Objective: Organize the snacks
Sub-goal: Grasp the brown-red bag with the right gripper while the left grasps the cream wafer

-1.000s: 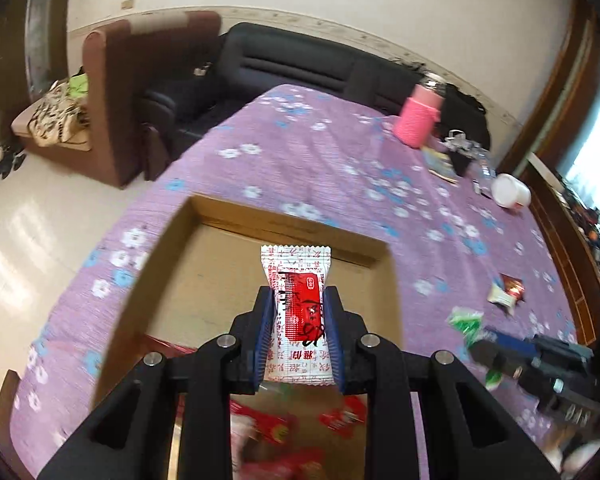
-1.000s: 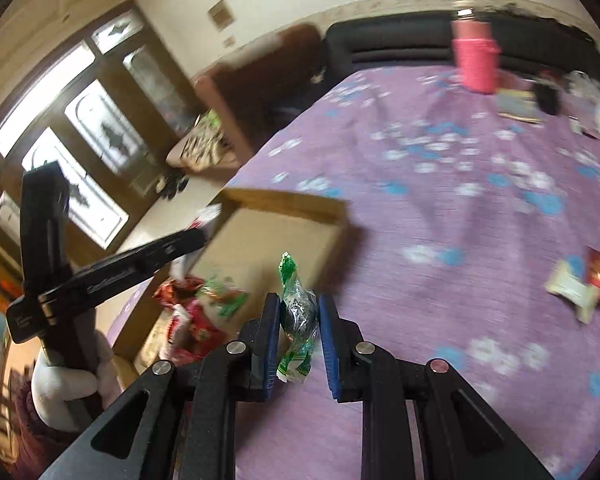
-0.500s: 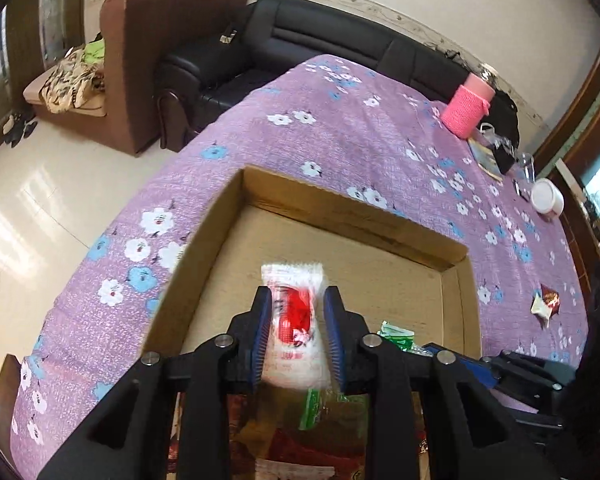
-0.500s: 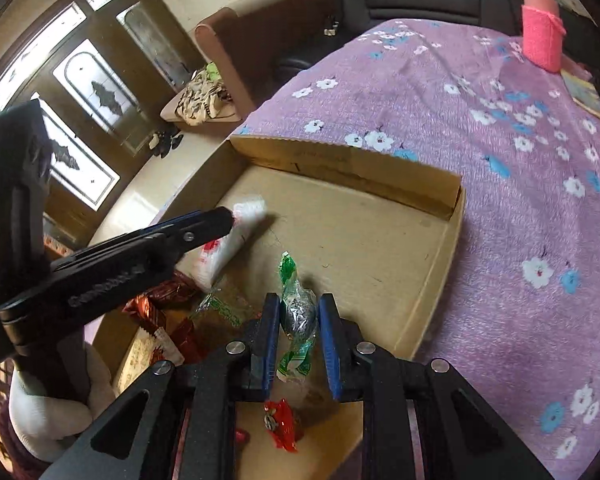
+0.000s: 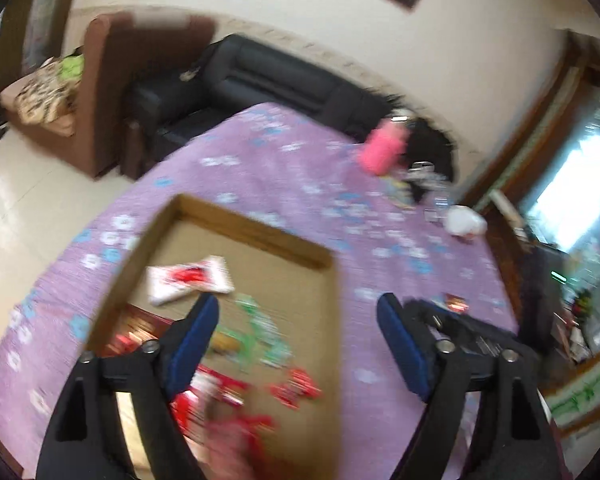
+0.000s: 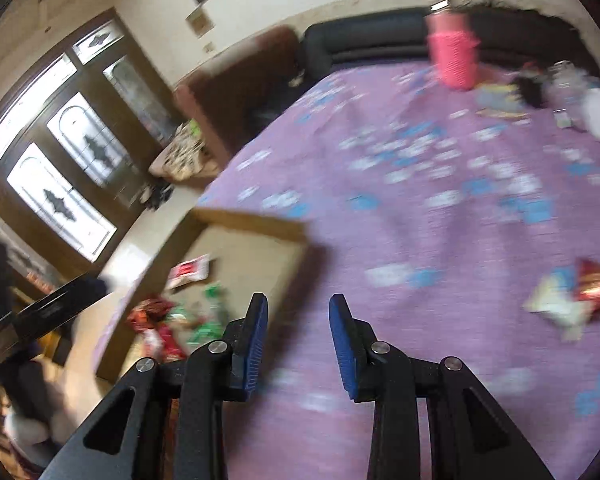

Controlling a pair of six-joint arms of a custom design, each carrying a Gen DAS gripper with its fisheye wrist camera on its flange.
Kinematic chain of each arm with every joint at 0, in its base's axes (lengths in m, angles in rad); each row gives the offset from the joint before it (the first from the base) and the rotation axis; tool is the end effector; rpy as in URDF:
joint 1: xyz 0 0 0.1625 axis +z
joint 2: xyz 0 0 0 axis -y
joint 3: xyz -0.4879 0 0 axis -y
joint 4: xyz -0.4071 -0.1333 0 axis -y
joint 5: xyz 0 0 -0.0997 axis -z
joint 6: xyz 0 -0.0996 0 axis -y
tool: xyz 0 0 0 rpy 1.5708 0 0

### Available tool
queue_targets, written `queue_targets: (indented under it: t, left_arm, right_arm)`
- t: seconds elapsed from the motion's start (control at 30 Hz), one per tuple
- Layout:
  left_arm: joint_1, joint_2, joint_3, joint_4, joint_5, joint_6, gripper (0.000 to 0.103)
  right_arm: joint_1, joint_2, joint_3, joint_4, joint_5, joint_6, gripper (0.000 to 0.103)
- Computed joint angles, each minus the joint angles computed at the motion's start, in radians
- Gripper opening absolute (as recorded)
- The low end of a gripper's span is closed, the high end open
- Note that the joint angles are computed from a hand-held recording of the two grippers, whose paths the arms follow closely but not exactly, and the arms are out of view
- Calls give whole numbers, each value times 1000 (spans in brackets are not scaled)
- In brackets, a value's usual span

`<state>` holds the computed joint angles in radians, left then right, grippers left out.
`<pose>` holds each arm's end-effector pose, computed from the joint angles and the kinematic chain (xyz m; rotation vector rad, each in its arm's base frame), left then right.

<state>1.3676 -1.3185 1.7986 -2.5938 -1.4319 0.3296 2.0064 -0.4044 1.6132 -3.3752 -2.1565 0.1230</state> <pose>0.0191 -0.6361 0.4140 0.7016 2.7818 -0.7841 0.3755 -0.6214 -0.0390 0.1655 -2.5811 0.9739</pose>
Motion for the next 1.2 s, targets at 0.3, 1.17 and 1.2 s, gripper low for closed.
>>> queue_targets:
  t: [0.3,1.17,1.2]
  left_arm:
    - [-67,-92,212,-42,-108,8,84]
    - [-87,-40,302,-86,-52,-21,84]
    - [-90,-36,304,-83,-48,-16,84]
  right_arm:
    - [-105,-152,215,-129,-145,22,38]
    - [-180,-273,435,-366,-69,126,64]
    - [-184,-266,425,-350,-82,128,64]
